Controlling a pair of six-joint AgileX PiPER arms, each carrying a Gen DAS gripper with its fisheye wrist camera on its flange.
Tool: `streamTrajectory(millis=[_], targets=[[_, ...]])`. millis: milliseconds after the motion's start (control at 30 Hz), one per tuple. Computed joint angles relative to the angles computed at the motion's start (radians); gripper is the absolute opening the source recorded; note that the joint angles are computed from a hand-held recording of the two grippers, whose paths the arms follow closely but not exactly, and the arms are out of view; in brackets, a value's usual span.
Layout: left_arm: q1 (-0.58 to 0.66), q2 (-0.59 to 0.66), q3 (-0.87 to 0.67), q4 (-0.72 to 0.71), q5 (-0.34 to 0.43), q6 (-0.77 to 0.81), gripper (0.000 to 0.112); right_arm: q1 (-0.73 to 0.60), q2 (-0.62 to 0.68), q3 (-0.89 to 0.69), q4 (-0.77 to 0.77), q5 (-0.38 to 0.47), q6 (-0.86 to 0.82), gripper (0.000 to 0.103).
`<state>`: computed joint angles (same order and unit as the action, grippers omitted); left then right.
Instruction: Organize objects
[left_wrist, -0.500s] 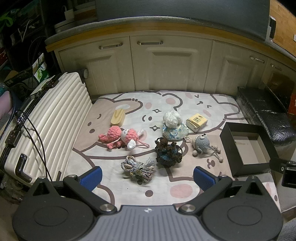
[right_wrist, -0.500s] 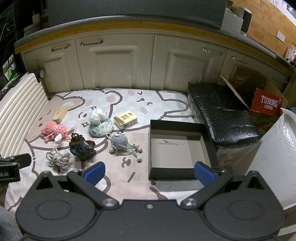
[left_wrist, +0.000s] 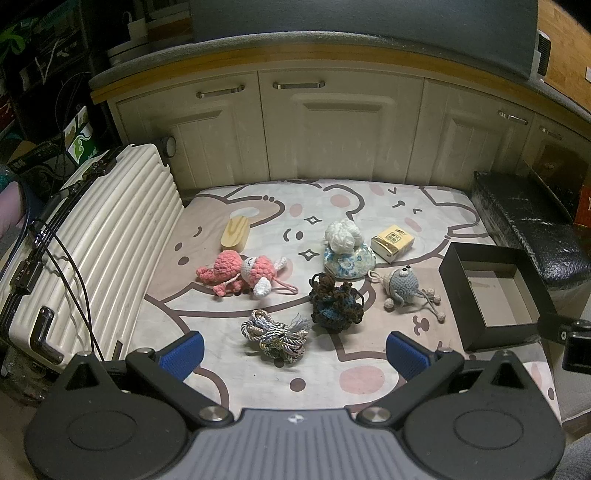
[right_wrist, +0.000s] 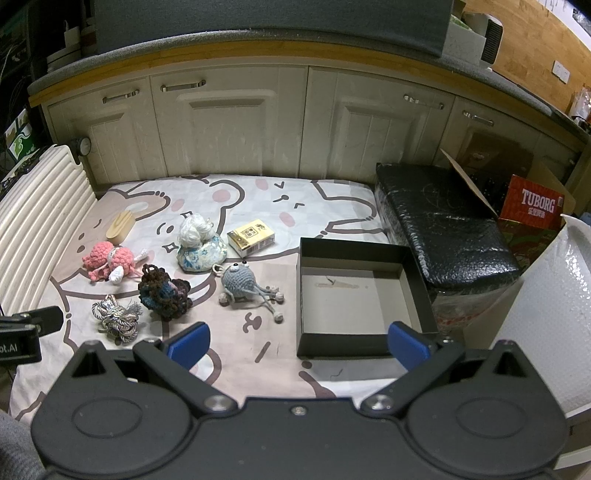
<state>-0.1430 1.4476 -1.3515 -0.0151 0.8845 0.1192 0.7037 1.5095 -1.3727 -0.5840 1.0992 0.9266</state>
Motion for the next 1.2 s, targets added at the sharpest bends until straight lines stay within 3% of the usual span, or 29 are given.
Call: streamTrajectory(millis=[1200], targets=[[-0.024, -0.011, 0.024, 0.017, -0.011, -0.033, 0.103, -0.004, 0.004, -0.010, 0.008, 0.002, -0.011, 0.103]])
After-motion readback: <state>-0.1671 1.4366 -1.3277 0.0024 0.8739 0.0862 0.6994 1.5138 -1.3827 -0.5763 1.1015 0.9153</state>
